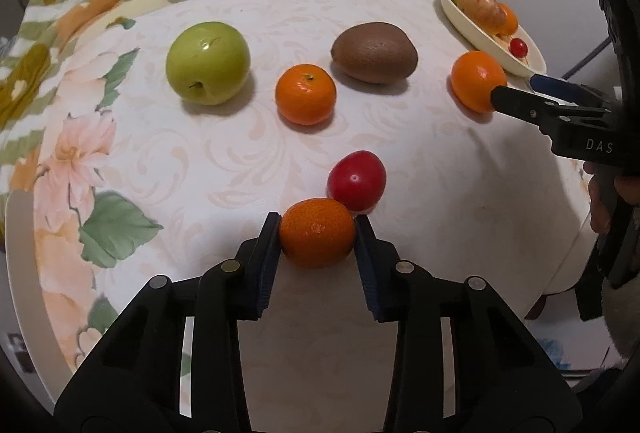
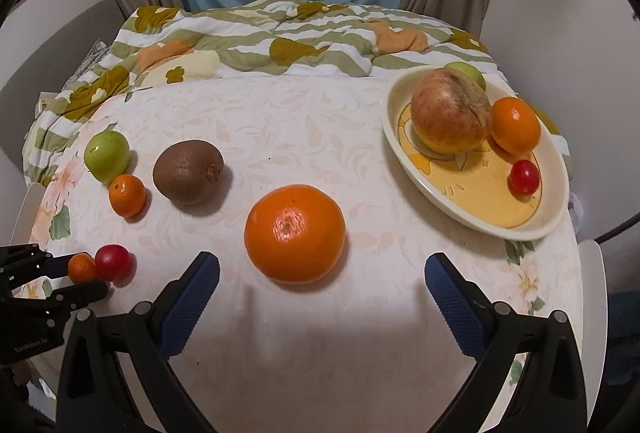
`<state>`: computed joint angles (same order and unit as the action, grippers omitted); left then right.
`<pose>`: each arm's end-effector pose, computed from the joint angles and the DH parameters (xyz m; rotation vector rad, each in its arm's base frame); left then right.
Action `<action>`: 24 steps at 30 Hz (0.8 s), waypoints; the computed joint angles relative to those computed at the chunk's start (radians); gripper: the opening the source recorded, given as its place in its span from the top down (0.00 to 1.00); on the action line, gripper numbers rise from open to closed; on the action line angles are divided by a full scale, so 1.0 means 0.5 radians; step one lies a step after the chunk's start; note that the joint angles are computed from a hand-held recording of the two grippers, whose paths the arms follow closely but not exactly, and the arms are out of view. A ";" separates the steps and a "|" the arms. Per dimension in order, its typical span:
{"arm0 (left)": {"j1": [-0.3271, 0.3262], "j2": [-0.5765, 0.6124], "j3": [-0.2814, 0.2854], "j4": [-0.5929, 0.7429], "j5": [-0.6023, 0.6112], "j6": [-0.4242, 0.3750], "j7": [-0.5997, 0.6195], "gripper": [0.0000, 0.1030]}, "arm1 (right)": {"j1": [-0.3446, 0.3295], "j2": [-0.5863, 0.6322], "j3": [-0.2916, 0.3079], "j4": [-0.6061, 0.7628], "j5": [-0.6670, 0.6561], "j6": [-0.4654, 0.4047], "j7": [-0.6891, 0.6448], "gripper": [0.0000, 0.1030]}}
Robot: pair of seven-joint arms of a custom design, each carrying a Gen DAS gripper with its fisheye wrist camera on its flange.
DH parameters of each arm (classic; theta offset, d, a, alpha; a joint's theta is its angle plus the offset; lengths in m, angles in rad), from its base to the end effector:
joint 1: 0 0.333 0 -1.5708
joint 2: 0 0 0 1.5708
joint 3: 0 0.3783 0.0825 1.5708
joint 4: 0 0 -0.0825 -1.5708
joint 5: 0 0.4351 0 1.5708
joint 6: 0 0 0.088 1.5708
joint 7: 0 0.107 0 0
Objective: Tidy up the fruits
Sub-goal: 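Grasp a small tangerine with the left tool while the right tool grasps a large orange, then carry the tangerine and large orange over the cream plate with both tools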
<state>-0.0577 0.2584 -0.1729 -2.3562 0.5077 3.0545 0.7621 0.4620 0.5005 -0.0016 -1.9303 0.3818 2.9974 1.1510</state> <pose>0.5597 -0.1695 0.2827 -2.1194 1.9221 -0.5743 0.6641 0.2997 0.3030 -2.2537 1.3091 -0.3634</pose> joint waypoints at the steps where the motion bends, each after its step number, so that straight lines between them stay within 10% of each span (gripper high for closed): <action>1: -0.026 -0.005 0.025 -0.001 0.025 -0.009 -0.023 0.58 | -0.005 0.008 0.007 0.012 -0.003 -0.011 -0.012 0.04; 24: -0.090 -0.120 0.152 -0.085 0.277 -0.054 -0.448 0.58 | -0.050 0.138 0.077 0.209 0.000 -0.199 -0.125 0.47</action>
<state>-0.1027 0.1982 -0.0967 -2.3985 0.6464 3.0276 0.5380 0.4368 0.5692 0.0369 -1.8257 0.3819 2.8981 1.0886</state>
